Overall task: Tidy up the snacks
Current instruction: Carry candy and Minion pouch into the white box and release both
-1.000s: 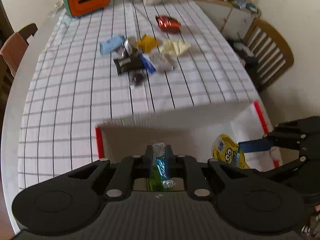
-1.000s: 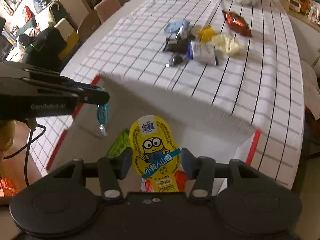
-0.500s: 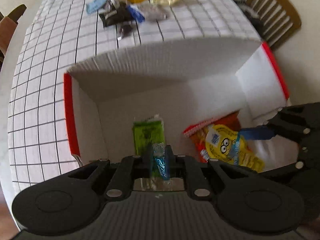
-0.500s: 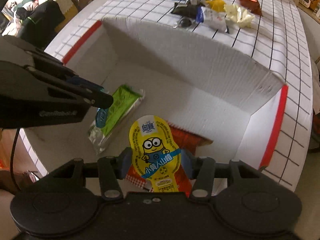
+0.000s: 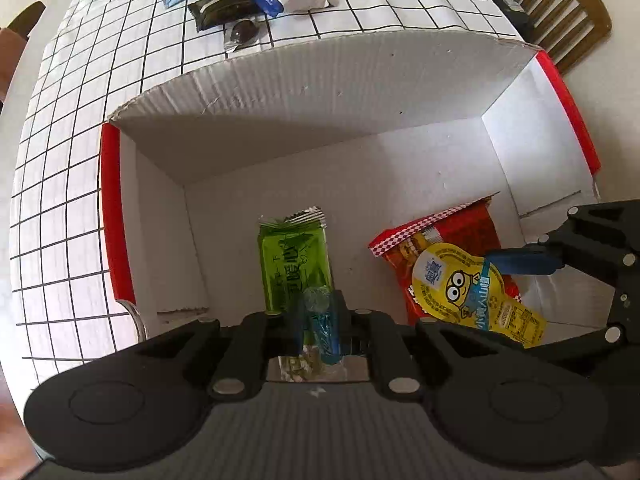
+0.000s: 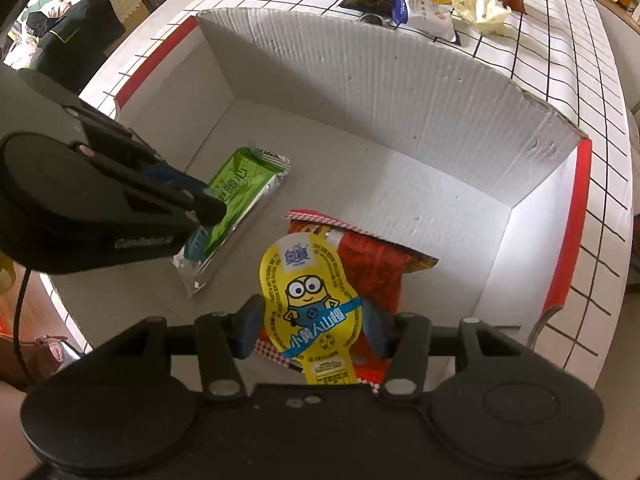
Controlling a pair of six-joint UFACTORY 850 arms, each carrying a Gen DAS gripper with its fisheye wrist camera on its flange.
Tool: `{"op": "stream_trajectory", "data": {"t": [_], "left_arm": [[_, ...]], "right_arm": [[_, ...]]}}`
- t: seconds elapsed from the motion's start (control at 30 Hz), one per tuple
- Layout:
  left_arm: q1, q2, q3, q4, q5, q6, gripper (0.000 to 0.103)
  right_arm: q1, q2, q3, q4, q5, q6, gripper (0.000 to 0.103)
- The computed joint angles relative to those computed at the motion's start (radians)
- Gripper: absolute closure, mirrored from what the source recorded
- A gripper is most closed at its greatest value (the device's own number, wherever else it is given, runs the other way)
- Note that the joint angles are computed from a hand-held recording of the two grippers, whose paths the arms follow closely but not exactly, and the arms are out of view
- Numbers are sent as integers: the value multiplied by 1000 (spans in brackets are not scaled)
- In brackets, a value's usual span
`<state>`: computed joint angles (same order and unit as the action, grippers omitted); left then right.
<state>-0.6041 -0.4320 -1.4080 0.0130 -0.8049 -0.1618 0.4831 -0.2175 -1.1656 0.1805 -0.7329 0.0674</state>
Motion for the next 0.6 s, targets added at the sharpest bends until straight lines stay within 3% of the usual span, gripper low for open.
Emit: {"op": "stream_trajectory", "data": {"t": [0.6], "left_arm": [[26,57,31,-50,37,20,85]], "right_arm": [[-43,54,5,76,40,-35,41]]}}
